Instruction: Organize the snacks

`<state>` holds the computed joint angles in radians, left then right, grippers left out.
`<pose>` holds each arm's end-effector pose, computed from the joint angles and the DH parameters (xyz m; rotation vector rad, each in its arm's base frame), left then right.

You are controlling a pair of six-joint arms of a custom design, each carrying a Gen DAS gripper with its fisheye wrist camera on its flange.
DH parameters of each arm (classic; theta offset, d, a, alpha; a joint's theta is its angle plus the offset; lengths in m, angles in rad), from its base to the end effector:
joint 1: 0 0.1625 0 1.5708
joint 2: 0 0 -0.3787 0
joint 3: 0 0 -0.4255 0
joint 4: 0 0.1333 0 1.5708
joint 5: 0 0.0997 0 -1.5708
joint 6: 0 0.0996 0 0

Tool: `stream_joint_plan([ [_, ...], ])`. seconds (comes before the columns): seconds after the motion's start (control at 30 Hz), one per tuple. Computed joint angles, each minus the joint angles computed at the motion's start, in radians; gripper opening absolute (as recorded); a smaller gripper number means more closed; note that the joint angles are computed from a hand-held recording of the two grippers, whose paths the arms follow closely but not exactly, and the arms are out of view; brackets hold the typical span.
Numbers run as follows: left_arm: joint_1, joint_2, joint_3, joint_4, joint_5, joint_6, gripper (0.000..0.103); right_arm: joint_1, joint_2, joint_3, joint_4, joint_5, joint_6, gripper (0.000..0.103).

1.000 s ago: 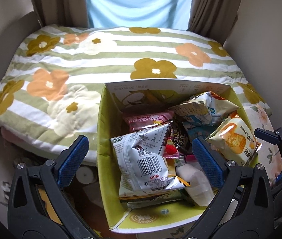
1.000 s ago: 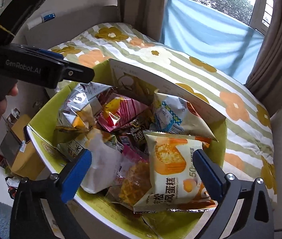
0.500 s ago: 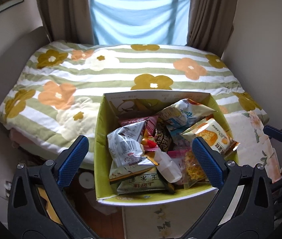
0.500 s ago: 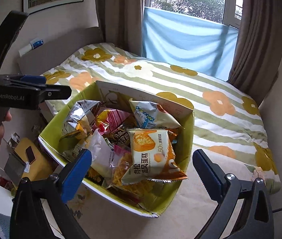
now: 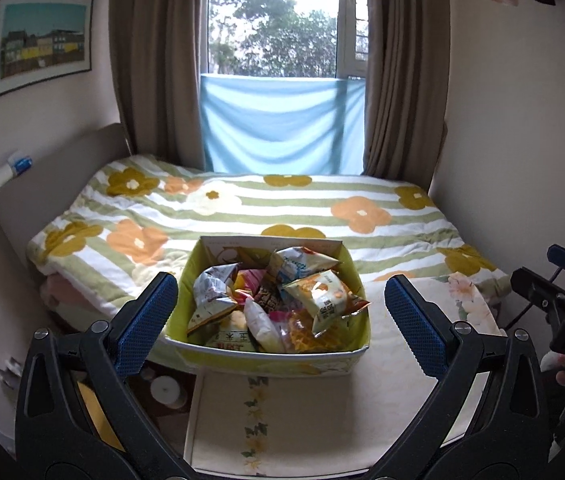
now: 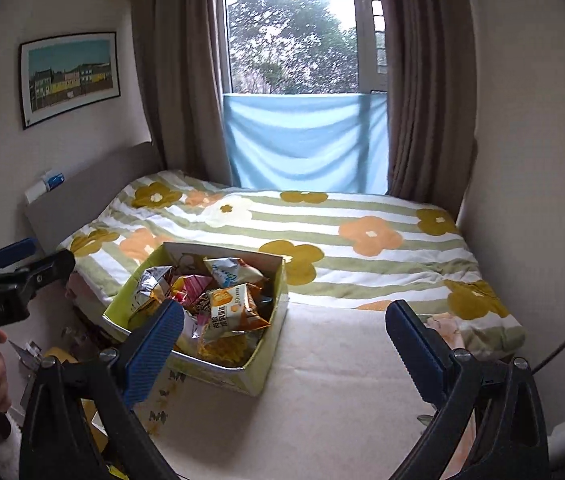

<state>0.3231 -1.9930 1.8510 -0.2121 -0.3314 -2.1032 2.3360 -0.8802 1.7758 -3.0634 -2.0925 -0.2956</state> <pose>-0.1840 -0.3015 0.4634 0.0627 1.8747 -1.3141 0.5024 -0.4023 0.1069 1.1391 -2.3676 0.9462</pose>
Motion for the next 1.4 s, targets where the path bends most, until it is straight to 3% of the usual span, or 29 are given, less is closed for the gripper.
stream_joint_plan([
  [0.13, -0.105, 0.051, 0.018, 0.117, -0.072, -0.177, 0.103, 0.023, -0.066, 0.08, -0.07, -0.07, 0.012, 0.101],
  [0.47, -0.186, 0.077, 0.086, 0.066, -0.146, -0.208, 0.103, 0.021, -0.138, 0.177, -0.135, -0.105, 0.011, 0.101],
  [1.4, -0.14, 0.112, 0.077, 0.027, -0.082, -0.169, 0.103, 0.011, -0.136, 0.177, -0.161, -0.12, 0.021, 0.101],
])
